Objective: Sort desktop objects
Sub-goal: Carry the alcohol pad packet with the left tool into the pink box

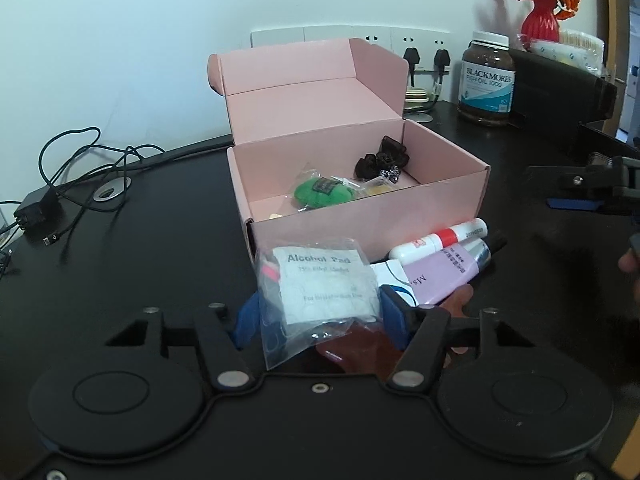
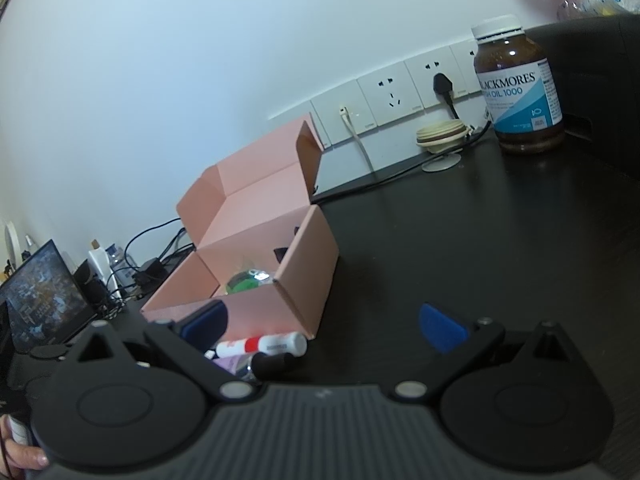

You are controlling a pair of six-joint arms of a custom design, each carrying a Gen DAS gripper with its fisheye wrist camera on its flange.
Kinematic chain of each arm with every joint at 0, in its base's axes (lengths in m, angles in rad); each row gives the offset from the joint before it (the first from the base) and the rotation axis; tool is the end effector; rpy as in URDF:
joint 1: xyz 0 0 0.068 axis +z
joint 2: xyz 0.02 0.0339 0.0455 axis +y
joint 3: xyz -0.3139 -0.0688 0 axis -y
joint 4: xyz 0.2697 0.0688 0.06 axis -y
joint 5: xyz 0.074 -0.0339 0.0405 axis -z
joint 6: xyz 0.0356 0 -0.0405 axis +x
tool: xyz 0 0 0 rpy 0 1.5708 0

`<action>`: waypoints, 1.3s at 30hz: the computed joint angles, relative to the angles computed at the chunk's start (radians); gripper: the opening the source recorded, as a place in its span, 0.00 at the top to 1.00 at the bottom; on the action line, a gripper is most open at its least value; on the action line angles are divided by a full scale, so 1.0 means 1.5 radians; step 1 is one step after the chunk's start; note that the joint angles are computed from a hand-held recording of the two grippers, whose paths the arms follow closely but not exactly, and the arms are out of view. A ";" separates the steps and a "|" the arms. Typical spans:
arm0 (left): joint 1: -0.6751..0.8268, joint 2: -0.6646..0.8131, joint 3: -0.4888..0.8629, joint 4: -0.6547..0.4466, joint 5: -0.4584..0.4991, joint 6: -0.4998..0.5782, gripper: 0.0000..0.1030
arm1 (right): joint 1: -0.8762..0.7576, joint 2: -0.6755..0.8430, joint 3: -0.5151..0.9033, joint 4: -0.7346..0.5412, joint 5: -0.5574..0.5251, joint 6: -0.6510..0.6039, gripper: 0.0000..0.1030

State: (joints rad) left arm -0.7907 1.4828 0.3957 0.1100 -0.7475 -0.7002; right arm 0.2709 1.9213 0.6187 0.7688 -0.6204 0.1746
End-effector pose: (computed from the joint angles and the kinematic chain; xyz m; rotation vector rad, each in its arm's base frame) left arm 0.1768 -0.1443 0.1324 -0.1652 2.2240 0.1787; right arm 0.3276 0.1125 0.1118 -0.4826 2.0699 0.9172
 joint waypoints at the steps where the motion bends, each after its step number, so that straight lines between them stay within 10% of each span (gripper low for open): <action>1: -0.003 -0.004 -0.001 -0.003 -0.004 0.001 0.42 | 0.000 0.000 0.000 0.000 0.000 0.000 0.01; 16: -0.066 -0.115 0.031 -0.129 -0.105 0.066 0.43 | 0.001 -0.004 0.000 -0.006 0.003 -0.001 0.01; 24: 0.139 -0.039 0.092 0.041 0.060 0.241 0.43 | -0.002 -0.002 0.001 -0.005 0.008 0.014 0.01; 39: 0.245 0.112 0.179 0.023 0.187 0.225 0.41 | -0.005 0.000 0.001 0.000 0.002 0.020 0.01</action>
State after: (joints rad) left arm -0.4239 1.6511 0.6649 0.1439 -0.4676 -0.3626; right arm 0.2633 1.9219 0.6196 0.7692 -0.6176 0.2044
